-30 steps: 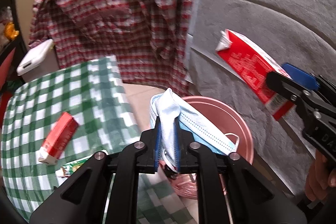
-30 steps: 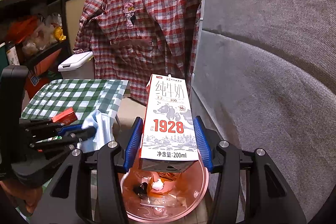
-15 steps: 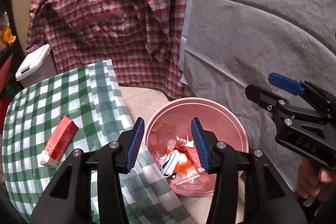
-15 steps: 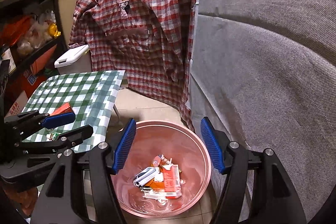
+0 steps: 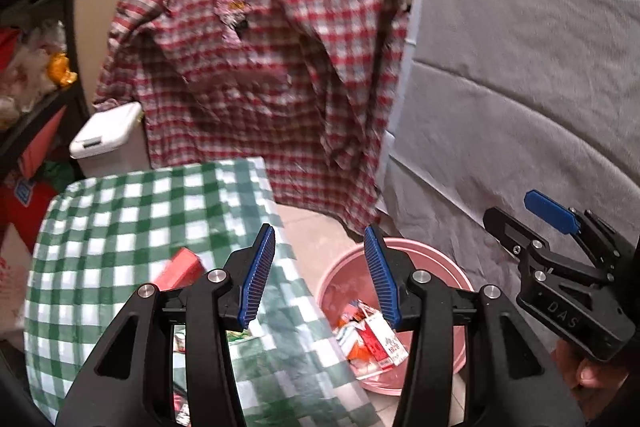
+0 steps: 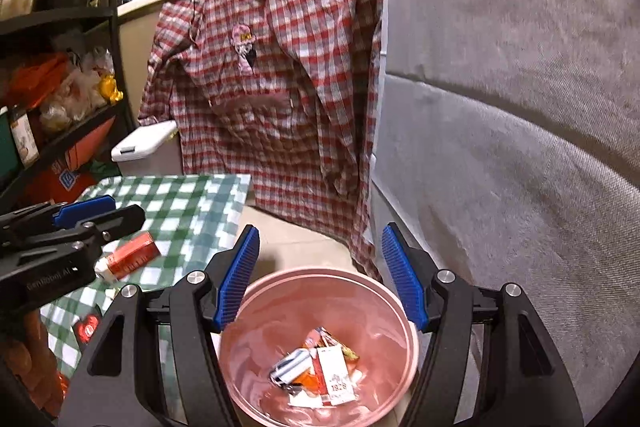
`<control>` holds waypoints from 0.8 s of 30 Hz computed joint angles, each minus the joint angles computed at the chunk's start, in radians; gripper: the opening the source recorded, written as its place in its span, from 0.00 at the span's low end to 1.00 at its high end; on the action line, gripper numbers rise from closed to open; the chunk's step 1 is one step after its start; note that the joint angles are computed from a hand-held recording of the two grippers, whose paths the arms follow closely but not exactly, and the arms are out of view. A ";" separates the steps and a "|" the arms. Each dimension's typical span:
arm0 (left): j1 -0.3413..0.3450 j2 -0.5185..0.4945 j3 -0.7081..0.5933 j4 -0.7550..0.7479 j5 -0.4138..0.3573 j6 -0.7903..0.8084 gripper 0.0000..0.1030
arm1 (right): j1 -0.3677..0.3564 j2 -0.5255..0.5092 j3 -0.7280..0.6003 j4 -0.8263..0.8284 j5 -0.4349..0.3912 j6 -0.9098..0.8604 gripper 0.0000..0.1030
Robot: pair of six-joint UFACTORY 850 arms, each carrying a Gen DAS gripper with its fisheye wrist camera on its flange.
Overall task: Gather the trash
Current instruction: 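Open both grippers to drop the carton and mask into the bucket, then move both open grippers back over the green ointment tube and red box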
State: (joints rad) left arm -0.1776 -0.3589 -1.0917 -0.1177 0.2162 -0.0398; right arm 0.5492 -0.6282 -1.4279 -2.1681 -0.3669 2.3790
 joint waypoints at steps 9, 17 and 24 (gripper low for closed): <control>0.059 0.078 0.063 -0.034 0.046 0.038 0.40 | 0.041 -0.042 -0.062 0.042 -0.002 -0.019 0.62; 0.119 0.106 0.094 0.014 0.054 -0.027 0.36 | 0.072 -0.092 -0.132 0.118 0.016 -0.091 0.58; 0.158 0.119 0.112 0.075 0.060 -0.098 0.35 | 0.085 -0.123 -0.171 0.178 0.028 -0.151 0.42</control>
